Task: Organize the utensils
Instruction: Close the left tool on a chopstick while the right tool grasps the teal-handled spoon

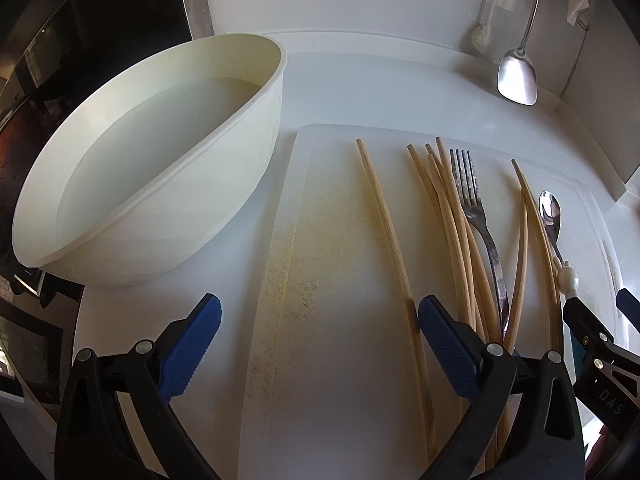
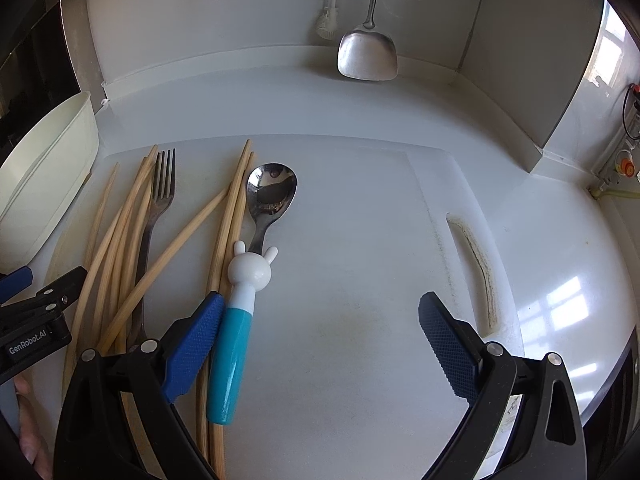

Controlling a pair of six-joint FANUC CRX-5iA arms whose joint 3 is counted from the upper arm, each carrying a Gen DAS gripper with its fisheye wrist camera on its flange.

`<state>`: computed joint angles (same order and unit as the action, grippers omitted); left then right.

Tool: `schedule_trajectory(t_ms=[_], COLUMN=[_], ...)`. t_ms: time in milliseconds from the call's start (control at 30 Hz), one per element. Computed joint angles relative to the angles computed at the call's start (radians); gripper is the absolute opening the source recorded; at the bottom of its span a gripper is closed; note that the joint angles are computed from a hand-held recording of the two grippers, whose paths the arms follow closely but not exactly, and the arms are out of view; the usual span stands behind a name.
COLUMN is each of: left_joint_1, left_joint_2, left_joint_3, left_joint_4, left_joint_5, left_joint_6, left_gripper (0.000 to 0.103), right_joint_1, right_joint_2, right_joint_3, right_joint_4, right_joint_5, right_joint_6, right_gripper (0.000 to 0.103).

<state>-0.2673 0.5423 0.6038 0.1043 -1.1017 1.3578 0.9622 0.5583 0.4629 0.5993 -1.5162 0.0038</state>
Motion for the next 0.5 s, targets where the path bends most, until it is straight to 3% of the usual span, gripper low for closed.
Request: schedule_trajectory(t_ms=[500], left_joint_1=[-0.006], left_joint_2=[0.01], left_joint_3=[0.007], left_joint_4=[-0.013], left_joint_5=[0.008], left_joint_6=[0.049], left_gripper=[0.098], right_joint_1=[-0.001], right_joint_2=[0.001], right_joint_3=[-0.01], right_joint_4=[-0.005], right_joint_5=[-0.04], right_joint_6=[0.024], right_gripper=[0.093])
